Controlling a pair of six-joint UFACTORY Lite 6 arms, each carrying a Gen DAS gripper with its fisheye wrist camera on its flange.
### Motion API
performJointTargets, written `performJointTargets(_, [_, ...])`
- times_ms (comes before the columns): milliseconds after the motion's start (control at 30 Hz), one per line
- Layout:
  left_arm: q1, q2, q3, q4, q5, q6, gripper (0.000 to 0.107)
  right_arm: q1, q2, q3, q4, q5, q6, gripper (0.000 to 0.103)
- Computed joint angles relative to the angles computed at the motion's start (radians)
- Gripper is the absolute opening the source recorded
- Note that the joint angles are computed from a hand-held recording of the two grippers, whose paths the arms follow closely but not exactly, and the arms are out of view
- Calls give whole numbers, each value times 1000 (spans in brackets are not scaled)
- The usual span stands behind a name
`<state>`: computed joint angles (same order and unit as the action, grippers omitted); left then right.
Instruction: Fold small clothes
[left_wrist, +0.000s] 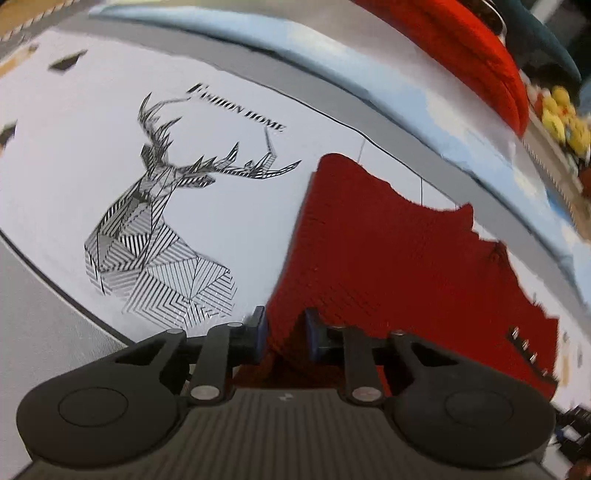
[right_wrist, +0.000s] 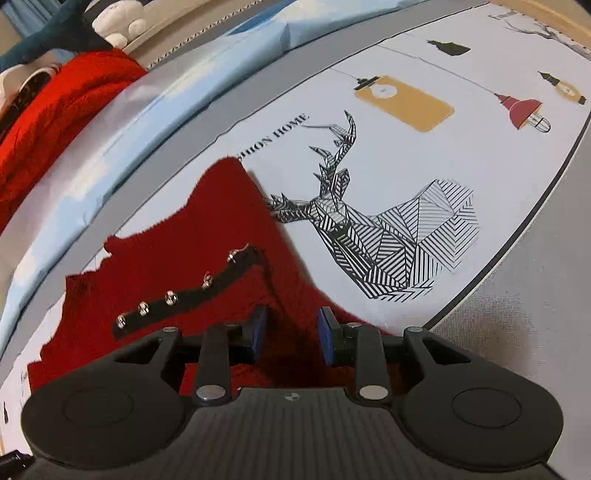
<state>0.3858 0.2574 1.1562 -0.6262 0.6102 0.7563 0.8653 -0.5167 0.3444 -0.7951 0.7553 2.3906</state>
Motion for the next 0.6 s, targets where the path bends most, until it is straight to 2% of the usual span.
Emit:
performJointTargets(67, [-25, -33, -19, 36, -31, -18, 22, 17, 14, 16, -4, 33, 0, 18])
performJointTargets(133, [-35, -90, -51, -9, -63, 50, 23, 44, 15, 37, -6, 90, 10, 10])
performJointTargets(200, [-31, -136, -78, -100, -65, 170, 23, 103, 27, 76, -44, 195, 39, 12])
performJointTargets(267, [-28, -131, -78, -128, -39, 208, 23, 141, 40, 101, -92, 249, 48, 12])
performJointTargets(300, [-36, -109, -70, -86, -36, 170, 23, 141, 38, 99, -115, 231, 38, 13])
performJointTargets(367, [-58, -57, -72, 42, -72, 64, 24, 60, 15, 62, -105, 75, -26, 32])
performJointTargets(433, [-65, -71, -71, 57, -77, 53, 24, -7, 61, 54, -8, -29, -108, 34])
performJointTargets(533, [-51, -117, -73, -34, -40, 129, 24, 13, 61, 74, -25, 13, -107, 35])
performJointTargets(600, [-57, -115, -71, -28, -36, 140, 25, 36, 39, 76, -68, 37, -85, 39])
